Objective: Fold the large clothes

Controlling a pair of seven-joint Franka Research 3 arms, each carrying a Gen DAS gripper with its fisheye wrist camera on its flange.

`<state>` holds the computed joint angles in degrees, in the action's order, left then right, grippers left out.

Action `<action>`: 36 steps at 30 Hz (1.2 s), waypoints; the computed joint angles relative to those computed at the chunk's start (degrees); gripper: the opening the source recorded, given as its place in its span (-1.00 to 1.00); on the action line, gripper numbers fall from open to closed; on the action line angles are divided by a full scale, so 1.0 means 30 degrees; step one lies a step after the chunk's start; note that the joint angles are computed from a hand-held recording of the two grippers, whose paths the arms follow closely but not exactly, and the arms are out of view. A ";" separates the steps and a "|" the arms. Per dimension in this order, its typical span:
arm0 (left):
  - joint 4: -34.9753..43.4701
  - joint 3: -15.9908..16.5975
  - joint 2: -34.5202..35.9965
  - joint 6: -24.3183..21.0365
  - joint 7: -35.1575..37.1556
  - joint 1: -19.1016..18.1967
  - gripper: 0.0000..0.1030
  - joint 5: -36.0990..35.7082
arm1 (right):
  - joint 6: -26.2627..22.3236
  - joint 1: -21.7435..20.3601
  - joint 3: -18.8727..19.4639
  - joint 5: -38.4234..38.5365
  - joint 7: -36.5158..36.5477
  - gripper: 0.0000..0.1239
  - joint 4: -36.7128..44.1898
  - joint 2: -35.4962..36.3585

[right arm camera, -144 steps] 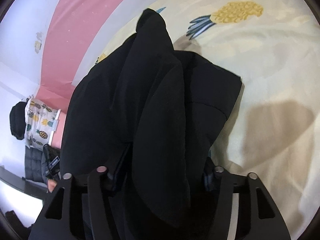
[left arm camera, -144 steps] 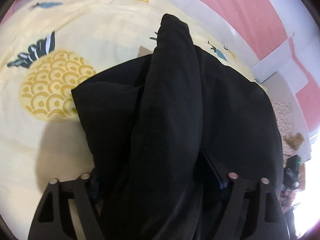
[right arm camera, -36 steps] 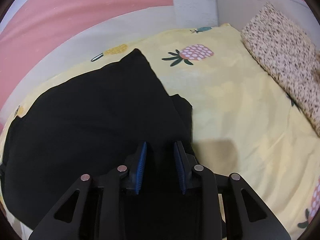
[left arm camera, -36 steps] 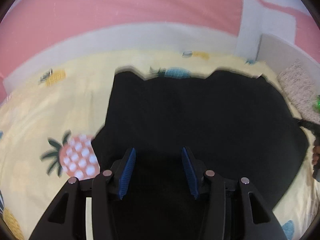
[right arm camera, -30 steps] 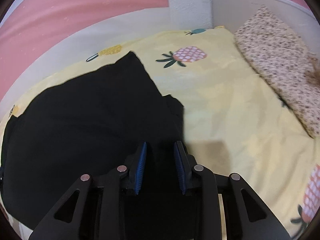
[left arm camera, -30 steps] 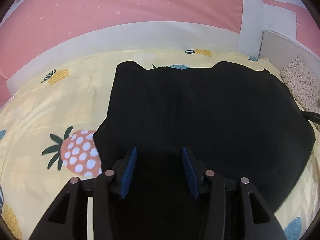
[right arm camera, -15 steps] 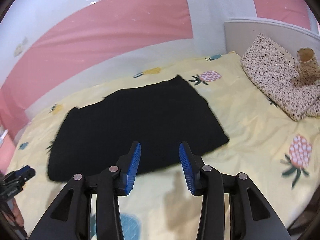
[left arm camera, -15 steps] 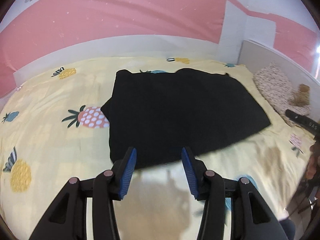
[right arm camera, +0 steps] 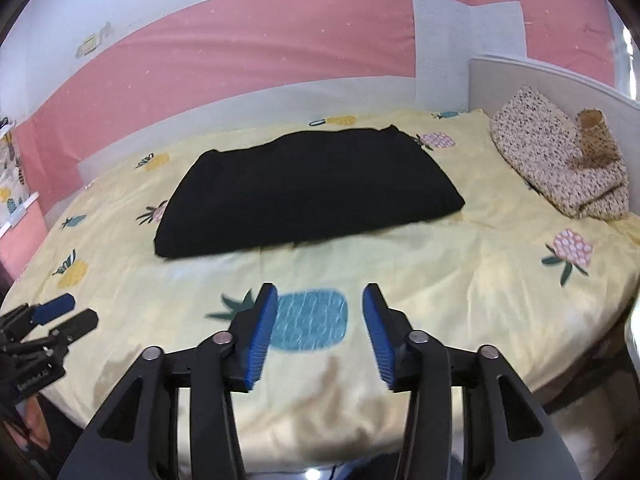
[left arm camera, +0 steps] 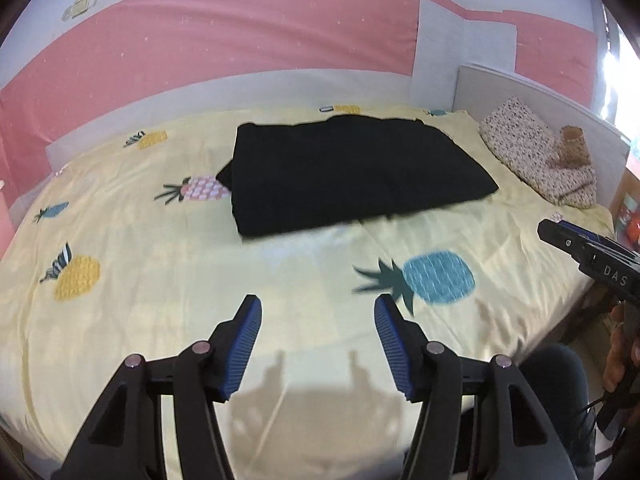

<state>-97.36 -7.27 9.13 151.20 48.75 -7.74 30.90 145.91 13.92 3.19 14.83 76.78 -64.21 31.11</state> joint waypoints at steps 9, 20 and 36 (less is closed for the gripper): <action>-0.2089 -0.0226 -0.1332 0.0075 -0.0515 0.0147 0.19 -0.0358 | 0.1694 0.0658 -0.0081 -0.0621 -0.0435 -0.20 -0.4250 -0.2613; -0.2246 -0.0340 -0.1363 0.0119 -0.0396 0.0384 0.19 -0.0799 | 0.1151 0.0895 -0.0190 -0.1070 0.0193 -0.19 -0.4027 -0.2359; -0.1948 -0.0340 -0.1059 -0.0022 0.0292 0.0293 0.19 -0.1410 | 0.0700 0.1062 -0.0321 -0.1555 0.0726 -0.19 -0.3645 -0.2084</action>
<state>-103.20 -8.29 5.95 151.13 49.63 -6.86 26.67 148.01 17.11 2.23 10.17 78.95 -75.14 24.85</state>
